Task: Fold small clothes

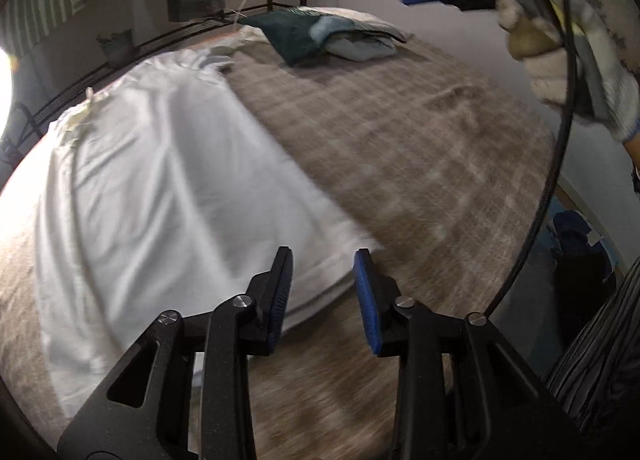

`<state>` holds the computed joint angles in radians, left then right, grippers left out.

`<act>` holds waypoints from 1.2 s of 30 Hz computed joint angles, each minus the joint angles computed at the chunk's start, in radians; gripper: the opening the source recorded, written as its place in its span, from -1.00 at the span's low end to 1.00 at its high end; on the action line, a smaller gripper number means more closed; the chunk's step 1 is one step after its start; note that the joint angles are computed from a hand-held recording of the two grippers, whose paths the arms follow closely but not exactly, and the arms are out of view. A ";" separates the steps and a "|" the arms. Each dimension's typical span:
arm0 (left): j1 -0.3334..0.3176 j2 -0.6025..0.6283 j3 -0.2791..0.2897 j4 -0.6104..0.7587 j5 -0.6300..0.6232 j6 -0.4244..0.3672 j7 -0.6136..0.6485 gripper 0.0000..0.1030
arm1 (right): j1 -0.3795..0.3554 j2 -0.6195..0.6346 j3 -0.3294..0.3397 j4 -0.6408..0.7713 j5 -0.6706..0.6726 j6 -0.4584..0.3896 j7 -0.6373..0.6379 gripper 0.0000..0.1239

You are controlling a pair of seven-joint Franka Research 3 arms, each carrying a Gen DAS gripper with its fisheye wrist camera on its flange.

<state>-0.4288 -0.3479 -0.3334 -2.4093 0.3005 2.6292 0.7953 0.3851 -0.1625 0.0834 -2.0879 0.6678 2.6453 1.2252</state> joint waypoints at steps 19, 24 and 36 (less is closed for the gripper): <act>0.010 0.088 0.019 0.037 0.016 0.010 -0.095 -0.95 | 0.023 0.504 0.061 0.547 -0.089 -0.190 0.210 -0.05; 0.023 0.012 0.029 -0.022 -0.038 0.069 -0.133 -0.95 | 0.045 0.632 0.077 0.658 -0.150 -0.154 0.320 -0.05; 0.015 -0.038 0.053 -0.099 -0.122 0.189 -0.156 -0.95 | 0.088 0.835 0.059 0.894 -0.309 -0.180 0.479 -0.61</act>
<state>-0.4137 -0.3857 -0.2806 -2.5082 0.1787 2.8185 0.6388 0.4727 0.6723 0.1428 -1.1936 0.3583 2.4656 1.7040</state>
